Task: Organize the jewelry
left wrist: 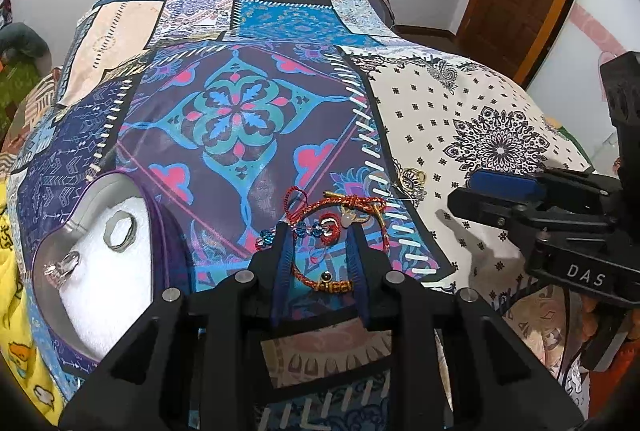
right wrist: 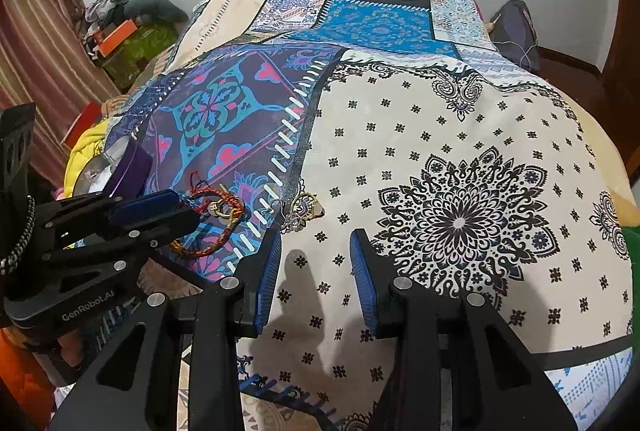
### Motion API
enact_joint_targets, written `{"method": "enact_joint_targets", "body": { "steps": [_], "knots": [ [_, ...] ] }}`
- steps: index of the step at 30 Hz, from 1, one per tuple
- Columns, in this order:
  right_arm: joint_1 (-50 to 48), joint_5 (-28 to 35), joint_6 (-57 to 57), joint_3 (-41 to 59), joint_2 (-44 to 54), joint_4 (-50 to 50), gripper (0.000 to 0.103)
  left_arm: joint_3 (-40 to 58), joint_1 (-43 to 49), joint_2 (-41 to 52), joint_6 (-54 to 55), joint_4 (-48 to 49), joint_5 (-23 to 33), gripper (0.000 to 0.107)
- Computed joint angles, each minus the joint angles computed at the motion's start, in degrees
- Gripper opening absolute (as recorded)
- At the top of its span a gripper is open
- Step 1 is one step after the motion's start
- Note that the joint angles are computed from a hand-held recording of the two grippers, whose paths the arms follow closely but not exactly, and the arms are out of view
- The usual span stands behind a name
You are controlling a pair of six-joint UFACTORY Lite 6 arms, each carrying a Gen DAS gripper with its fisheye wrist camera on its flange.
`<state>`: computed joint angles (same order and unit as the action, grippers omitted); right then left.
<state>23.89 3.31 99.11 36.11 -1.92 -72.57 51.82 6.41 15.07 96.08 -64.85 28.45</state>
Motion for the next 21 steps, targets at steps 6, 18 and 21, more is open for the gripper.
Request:
{"method": "enact_joint_targets", "body": {
  "steps": [6,18,21],
  "knots": [
    [-0.5,-0.5,3.3,-0.5,-0.7,-3.3,0.032,-0.4,0.8,-1.7,0.4,0.1,2.6,0.023],
    [-0.8,-1.2,22.6,-0.7,-0.2,-22.4,0.032,0.8,-0.6,0.3,3.9,-4.5,-5.7,0.023],
    [-0.6,-1.4,25.3,0.2,0.9,-25.3,0.032,0.4,-1.5,0.4,5.5,-5.4,-6.6,0.023]
  ]
}}
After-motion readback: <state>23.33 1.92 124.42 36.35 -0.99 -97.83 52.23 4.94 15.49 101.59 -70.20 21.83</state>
